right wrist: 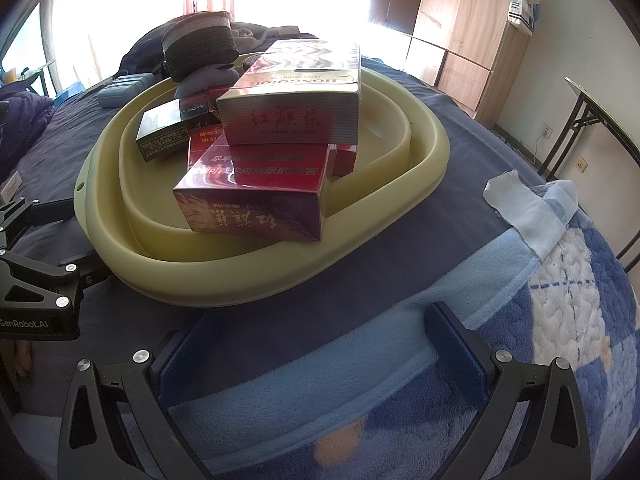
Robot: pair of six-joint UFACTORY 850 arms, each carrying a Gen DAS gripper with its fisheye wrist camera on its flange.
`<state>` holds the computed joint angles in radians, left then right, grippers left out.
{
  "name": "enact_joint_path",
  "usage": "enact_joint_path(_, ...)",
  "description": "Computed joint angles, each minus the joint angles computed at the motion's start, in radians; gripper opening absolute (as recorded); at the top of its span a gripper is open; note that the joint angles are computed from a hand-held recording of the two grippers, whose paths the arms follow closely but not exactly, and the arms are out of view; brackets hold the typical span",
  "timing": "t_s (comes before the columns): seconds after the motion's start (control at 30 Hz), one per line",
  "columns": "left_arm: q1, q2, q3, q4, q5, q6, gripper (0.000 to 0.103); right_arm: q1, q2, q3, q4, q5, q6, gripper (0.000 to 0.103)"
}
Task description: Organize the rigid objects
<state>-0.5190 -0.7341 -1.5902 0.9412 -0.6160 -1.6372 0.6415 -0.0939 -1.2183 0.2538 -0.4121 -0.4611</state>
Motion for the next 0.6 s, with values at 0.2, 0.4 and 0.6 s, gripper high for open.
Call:
enact_joint_path(0.2,0.000,-0.001,-0.001,-0.001,0.000,0.001,0.103,0.002,0.000,0.000,-0.003,0.001,0.004,0.103)
enact_joint_path(0.4,-0.002,-0.002,-0.004,-0.003,-0.002,0.001,0.103,0.002,0.000,0.000,-0.003,0.001,0.004,0.103)
enact_joint_path(0.6,-0.001,-0.001,-0.003,-0.002,0.001,-0.001,0.103,0.002,0.000,0.000,-0.003,0.001,0.005,0.103)
